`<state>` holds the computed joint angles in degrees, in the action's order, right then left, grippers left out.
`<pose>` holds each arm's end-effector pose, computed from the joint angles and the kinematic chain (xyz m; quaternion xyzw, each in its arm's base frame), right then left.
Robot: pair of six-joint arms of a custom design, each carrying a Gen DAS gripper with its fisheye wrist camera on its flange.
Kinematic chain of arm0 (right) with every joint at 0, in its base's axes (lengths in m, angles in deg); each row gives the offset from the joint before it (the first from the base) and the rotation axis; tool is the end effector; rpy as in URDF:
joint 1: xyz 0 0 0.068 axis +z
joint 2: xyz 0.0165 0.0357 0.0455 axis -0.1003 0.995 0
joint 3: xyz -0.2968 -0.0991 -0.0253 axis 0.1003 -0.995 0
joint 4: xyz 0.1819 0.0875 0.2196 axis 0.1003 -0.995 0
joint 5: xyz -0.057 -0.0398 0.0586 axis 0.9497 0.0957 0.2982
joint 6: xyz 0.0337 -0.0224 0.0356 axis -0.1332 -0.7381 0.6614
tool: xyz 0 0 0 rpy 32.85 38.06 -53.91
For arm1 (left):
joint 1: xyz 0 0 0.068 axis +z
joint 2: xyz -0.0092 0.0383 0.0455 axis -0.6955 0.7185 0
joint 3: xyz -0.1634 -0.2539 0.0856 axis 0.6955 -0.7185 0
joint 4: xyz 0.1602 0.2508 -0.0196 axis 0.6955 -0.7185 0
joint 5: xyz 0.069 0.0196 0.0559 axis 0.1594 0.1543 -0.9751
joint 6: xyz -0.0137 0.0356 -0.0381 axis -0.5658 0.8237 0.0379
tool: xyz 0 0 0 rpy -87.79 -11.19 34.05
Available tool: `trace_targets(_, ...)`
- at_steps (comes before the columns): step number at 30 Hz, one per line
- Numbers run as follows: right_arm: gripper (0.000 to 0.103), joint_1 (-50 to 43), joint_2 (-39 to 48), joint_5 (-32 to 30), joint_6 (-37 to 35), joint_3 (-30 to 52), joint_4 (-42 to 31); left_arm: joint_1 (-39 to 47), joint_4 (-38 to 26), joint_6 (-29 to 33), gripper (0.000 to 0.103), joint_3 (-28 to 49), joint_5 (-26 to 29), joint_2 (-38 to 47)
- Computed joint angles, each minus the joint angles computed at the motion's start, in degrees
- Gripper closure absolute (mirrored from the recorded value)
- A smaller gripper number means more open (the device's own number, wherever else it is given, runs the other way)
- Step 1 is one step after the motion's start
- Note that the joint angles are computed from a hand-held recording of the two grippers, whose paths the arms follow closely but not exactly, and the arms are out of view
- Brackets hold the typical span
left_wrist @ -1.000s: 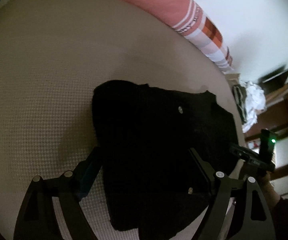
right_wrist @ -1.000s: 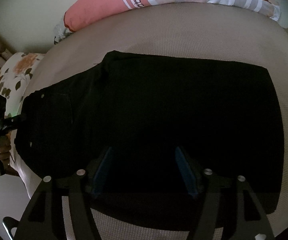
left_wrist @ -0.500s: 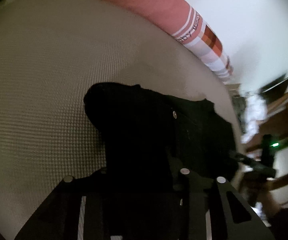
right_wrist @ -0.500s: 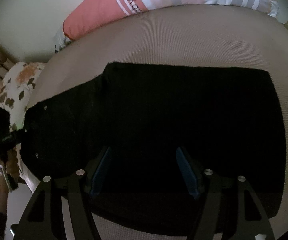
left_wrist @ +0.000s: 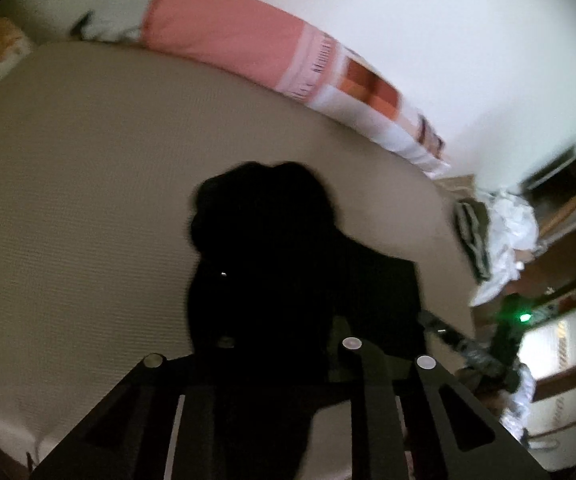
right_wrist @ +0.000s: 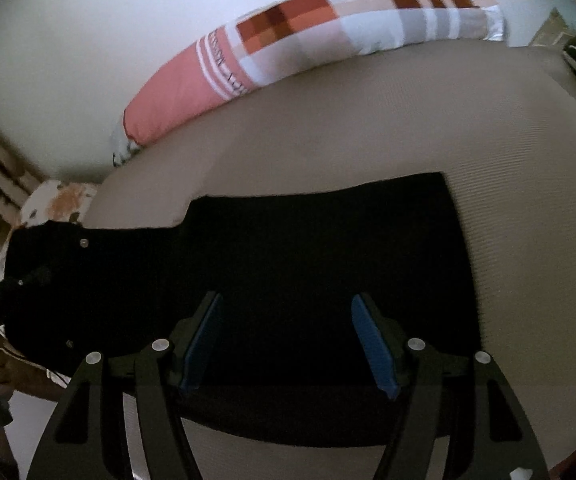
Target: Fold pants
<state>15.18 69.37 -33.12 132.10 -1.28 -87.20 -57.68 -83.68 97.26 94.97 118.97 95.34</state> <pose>0.2158 0.0739 0.2001 0.2981 0.8872 0.1177 0.3320 0.4368 -0.1287 0.2804 0.2332 0.9026 -0.3339 0.1396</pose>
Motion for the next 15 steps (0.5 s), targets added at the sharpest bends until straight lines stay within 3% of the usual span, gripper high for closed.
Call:
trace_targets(9, 0.038, -2.3, -15.0, 2.0, 1.6, -5.0, -7.1, -16.5, 5.9, -6.3, 0.086, 1.2, -8.9, 0.8)
trace_targets(15, 0.038, -5.5, -23.6, 1.6, 2.8, -7.8, -12.4, -24.3, 13.2, -8.9, 0.086, -1.3, -16.3, 3.1)
